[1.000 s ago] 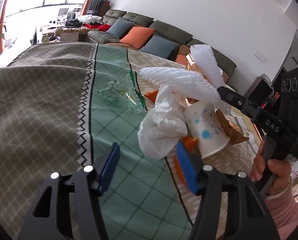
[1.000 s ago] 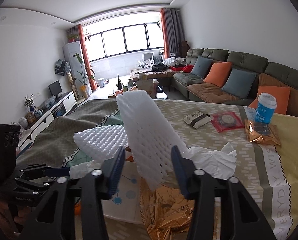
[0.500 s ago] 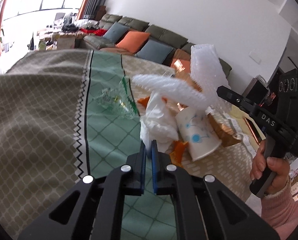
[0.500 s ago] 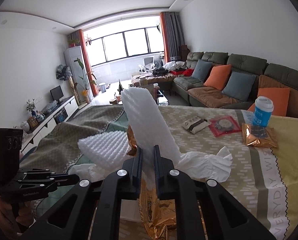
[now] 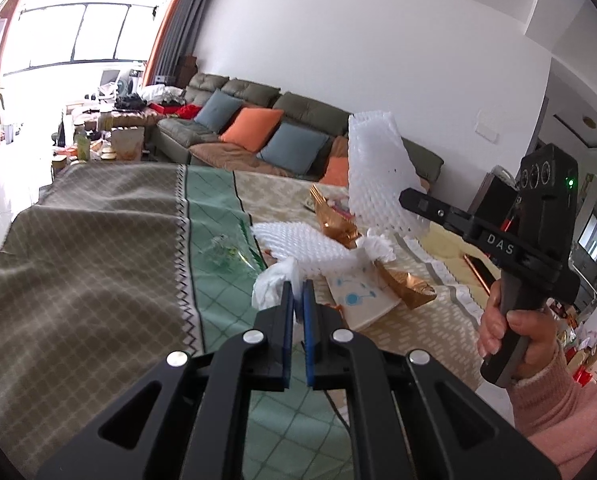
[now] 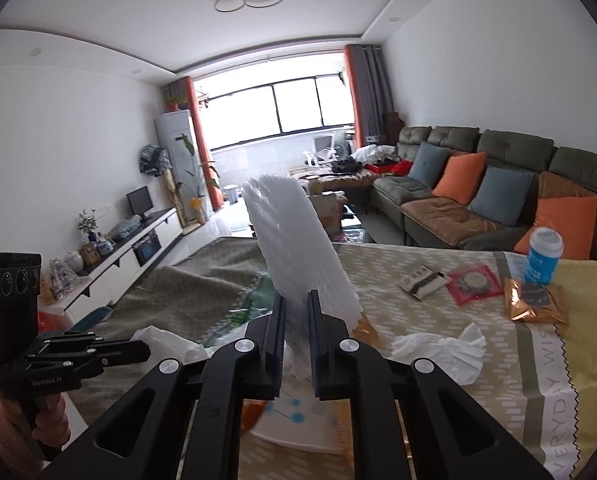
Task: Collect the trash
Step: 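Grasp a white tissue with the left gripper, then drop the foam sleeve into the teal bin while the left gripper drops the tissue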
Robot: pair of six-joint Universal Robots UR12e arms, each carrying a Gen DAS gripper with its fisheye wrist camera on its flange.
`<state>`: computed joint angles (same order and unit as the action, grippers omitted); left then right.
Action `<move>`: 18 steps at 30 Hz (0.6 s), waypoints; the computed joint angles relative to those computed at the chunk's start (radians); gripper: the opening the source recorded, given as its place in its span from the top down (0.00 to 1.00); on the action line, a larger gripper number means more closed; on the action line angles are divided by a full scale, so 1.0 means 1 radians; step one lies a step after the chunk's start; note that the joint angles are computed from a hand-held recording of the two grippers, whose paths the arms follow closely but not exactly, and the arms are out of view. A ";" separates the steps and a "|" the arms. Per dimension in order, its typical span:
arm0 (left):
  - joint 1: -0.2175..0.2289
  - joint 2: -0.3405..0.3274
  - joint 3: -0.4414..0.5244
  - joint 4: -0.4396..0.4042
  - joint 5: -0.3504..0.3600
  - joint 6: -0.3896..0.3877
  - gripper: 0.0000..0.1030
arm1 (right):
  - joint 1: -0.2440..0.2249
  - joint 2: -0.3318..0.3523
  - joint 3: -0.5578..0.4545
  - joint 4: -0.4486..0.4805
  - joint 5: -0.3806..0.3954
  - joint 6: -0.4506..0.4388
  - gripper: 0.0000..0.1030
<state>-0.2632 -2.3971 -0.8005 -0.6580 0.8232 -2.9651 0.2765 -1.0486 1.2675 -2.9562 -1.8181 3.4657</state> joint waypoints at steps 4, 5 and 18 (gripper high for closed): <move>0.014 0.026 -0.046 0.073 0.011 -0.031 0.94 | 0.002 0.012 -0.021 -0.012 0.053 -0.019 0.90; 0.019 0.033 -0.058 0.085 0.013 -0.036 0.94 | 0.003 0.016 -0.029 -0.012 0.067 -0.026 0.90; 0.077 0.103 -0.164 0.269 0.119 -0.127 0.94 | 0.012 0.105 -0.169 0.046 0.306 -0.103 0.89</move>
